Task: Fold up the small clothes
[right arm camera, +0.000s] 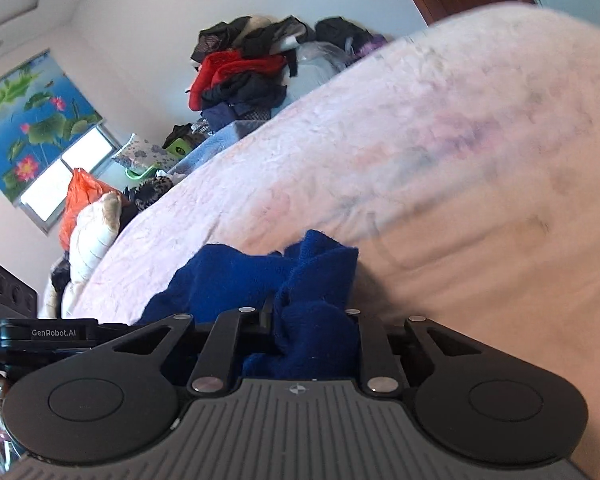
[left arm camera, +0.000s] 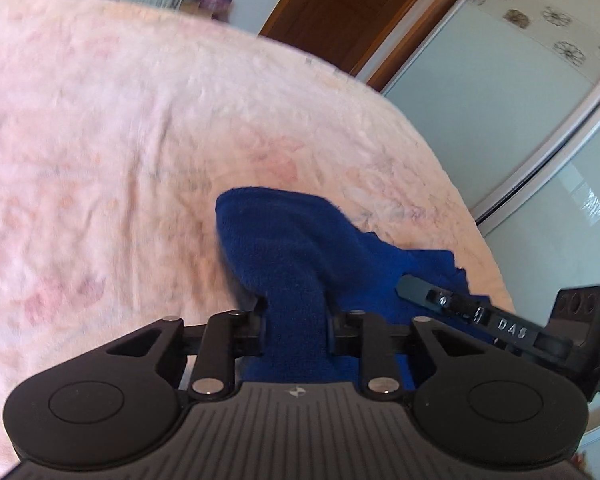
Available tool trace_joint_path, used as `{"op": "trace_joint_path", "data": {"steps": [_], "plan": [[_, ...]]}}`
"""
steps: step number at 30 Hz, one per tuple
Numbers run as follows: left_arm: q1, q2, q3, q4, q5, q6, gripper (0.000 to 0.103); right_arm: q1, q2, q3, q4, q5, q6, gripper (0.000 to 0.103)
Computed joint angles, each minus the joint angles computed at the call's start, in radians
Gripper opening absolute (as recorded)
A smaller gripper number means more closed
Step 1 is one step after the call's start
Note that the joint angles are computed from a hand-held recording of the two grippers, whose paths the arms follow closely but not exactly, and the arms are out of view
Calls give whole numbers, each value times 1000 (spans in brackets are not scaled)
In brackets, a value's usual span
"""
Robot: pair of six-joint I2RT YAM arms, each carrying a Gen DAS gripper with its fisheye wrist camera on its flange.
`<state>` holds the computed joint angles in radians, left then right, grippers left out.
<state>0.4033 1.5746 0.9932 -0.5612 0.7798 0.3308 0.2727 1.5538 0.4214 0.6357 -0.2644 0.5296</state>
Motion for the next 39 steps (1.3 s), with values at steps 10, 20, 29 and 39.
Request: {"op": "trace_joint_path", "data": {"steps": [10, 20, 29, 39], "plan": [[-113, -92, -70, 175, -219, -38, 30, 25, 68, 150, -176, 157, -50, 51], [145, -439, -266, -46, -88, 289, 61, 42, -550, -233, -378, 143, 129, 83], [368, -342, -281, -417, -2, 619, 31, 332, -923, -386, -591, 240, 261, 41], [402, -498, -300, -456, -58, 603, 15, 757, -917, -246, -938, 767, 470, 38]]}}
